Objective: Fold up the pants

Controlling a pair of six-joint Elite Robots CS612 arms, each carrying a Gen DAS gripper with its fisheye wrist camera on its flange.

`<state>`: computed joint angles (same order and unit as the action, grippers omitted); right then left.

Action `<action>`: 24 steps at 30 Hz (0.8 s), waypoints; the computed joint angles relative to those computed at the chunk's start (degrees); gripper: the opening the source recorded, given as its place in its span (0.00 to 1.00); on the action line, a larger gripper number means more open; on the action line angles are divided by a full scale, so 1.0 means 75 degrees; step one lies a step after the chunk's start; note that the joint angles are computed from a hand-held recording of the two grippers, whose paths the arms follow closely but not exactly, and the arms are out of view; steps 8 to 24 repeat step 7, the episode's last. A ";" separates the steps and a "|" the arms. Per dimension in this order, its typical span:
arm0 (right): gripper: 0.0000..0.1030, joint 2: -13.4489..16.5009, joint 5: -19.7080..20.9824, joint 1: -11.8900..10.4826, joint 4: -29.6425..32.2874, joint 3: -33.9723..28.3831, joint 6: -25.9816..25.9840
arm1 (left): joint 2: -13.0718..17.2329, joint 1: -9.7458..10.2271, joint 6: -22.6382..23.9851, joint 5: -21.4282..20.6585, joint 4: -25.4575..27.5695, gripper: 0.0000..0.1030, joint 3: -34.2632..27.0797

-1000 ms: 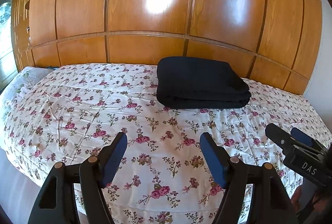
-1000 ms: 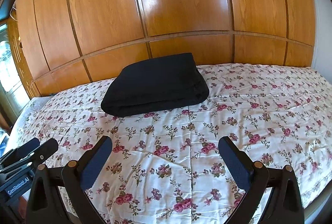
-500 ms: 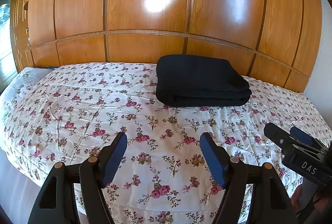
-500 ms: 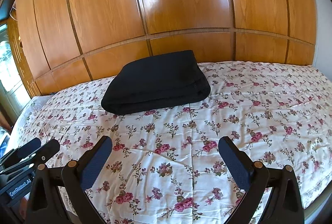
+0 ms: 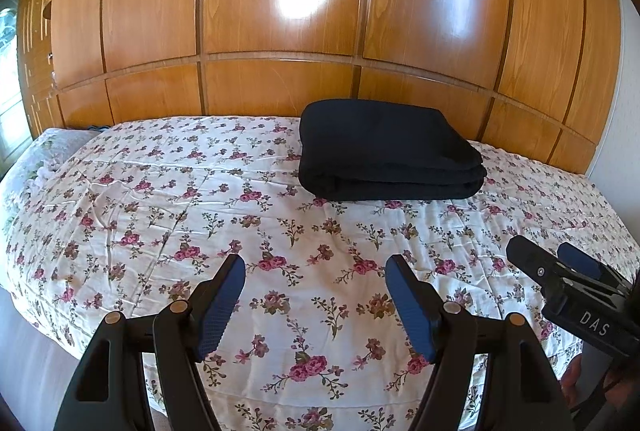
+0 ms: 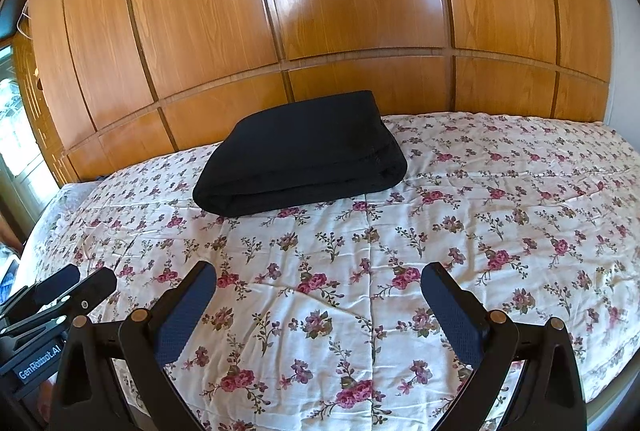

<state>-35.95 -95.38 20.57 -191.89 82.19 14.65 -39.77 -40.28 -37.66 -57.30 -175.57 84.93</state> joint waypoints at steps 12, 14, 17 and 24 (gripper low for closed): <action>1.00 0.0068 0.0029 -0.0024 0.0147 -0.0089 0.0050 | 0.0063 0.0061 -0.0143 -0.0131 0.0315 0.72 -0.0127; 1.00 0.0068 0.0029 -0.0024 0.0147 -0.0089 0.0050 | 0.0063 0.0061 -0.0143 -0.0131 0.0315 0.72 -0.0127; 1.00 0.0068 0.0029 -0.0024 0.0147 -0.0089 0.0050 | 0.0063 0.0061 -0.0143 -0.0131 0.0315 0.72 -0.0127; 1.00 0.0068 0.0029 -0.0024 0.0147 -0.0089 0.0050 | 0.0063 0.0061 -0.0143 -0.0131 0.0315 0.72 -0.0127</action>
